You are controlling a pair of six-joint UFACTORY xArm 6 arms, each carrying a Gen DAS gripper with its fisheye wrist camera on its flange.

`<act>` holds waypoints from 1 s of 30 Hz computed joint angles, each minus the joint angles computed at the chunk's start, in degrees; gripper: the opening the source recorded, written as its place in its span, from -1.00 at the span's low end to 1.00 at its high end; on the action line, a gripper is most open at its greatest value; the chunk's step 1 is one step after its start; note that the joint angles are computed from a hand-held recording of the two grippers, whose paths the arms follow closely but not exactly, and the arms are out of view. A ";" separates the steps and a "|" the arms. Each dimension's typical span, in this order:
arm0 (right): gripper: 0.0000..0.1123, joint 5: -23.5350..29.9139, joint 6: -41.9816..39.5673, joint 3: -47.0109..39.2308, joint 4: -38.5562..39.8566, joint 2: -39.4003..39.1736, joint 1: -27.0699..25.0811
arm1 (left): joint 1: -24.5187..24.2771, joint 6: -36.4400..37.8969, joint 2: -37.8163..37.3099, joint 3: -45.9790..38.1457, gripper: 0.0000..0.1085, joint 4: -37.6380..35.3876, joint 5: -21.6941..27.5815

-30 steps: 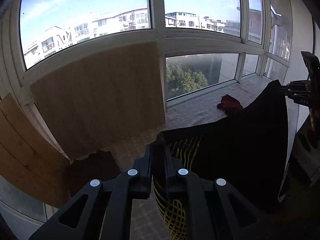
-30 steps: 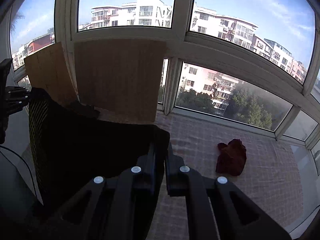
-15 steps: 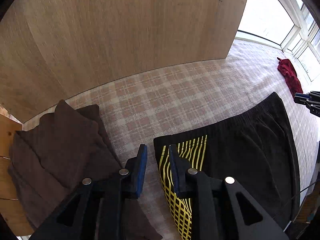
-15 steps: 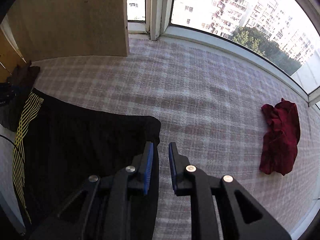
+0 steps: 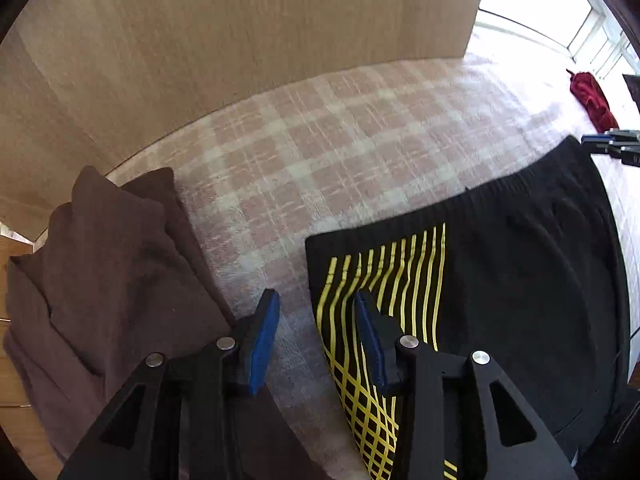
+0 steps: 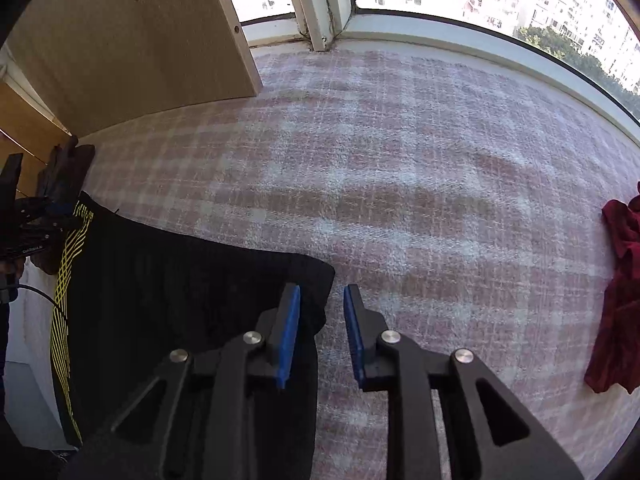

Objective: Fold clothes

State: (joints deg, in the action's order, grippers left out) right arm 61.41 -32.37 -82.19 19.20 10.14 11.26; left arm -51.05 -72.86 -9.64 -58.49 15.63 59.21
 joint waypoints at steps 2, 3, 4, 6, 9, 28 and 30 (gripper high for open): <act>-0.58 0.23 -0.61 0.10 0.13 -0.19 -0.41 | -0.62 -3.10 -1.41 -0.08 -0.36 1.80 0.70; -0.56 0.34 -0.68 0.02 -0.03 -0.20 -0.61 | -1.13 -3.80 -1.66 -0.60 -0.35 2.60 1.26; -0.46 0.45 -0.75 -0.07 -0.18 -0.20 -0.80 | -1.45 -3.55 -1.51 -1.08 -0.33 2.49 1.15; -0.34 2.85 -0.30 -1.84 0.98 1.17 -1.26 | -1.78 -2.87 -0.84 -2.03 -0.33 2.00 1.18; -0.34 4.35 -0.61 -2.84 0.76 2.32 -0.67 | -1.57 -2.35 0.64 -3.34 -0.23 1.48 2.79; -0.90 0.89 -2.19 0.34 3.06 -2.00 1.17 | -0.90 0.14 1.80 -2.87 -0.83 2.79 2.19; -0.89 -2.91 -1.05 1.53 -1.46 -1.45 3.07 | -1.06 1.12 2.64 -3.80 -0.70 2.99 5.03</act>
